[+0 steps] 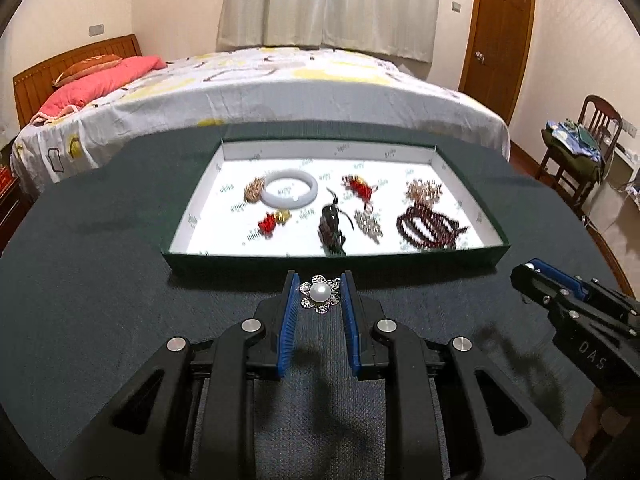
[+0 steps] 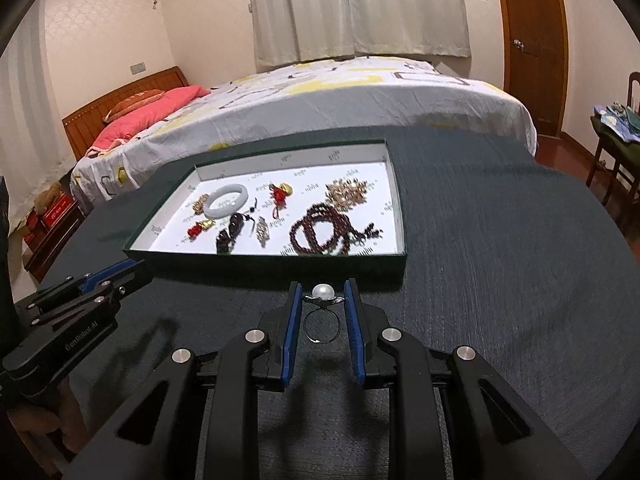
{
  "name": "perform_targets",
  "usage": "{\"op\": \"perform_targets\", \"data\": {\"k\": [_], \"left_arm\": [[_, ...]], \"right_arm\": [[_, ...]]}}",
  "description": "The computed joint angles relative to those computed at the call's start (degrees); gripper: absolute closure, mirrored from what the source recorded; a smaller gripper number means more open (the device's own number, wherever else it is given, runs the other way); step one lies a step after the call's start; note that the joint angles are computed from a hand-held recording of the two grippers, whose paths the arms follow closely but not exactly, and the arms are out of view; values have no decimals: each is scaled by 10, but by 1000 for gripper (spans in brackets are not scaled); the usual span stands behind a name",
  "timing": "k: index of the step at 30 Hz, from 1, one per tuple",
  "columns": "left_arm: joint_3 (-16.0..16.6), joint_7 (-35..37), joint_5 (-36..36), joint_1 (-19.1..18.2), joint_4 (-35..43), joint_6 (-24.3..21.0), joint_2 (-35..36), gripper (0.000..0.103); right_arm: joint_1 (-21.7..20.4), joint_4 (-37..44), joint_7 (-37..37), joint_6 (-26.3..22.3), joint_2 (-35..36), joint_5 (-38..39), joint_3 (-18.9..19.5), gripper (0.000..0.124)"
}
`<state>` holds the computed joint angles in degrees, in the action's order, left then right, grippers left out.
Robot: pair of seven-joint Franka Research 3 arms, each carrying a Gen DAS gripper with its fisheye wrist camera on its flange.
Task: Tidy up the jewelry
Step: 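Grasp the small pearl brooch with the left tool while the right tool holds the ring, then carry pearl brooch and pearl ring into the box and open both tools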
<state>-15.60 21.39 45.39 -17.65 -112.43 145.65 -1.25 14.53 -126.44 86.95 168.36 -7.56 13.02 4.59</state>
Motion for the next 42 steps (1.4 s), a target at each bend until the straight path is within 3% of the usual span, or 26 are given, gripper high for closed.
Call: {"op": "perform_targets", "data": {"k": [20,35,42], "left_arm": [[1,-7,45,22,26,18,-17,82],[29,39,54,16,126,23,65,82],[52,73,24,5,193,20,129,82]], "right_arm": [[5,51,6,22,9,-22,10,101],[20,187,41,26,114,-91,-5,102],[34,265,41,11,184,-94,-23,102]]}}
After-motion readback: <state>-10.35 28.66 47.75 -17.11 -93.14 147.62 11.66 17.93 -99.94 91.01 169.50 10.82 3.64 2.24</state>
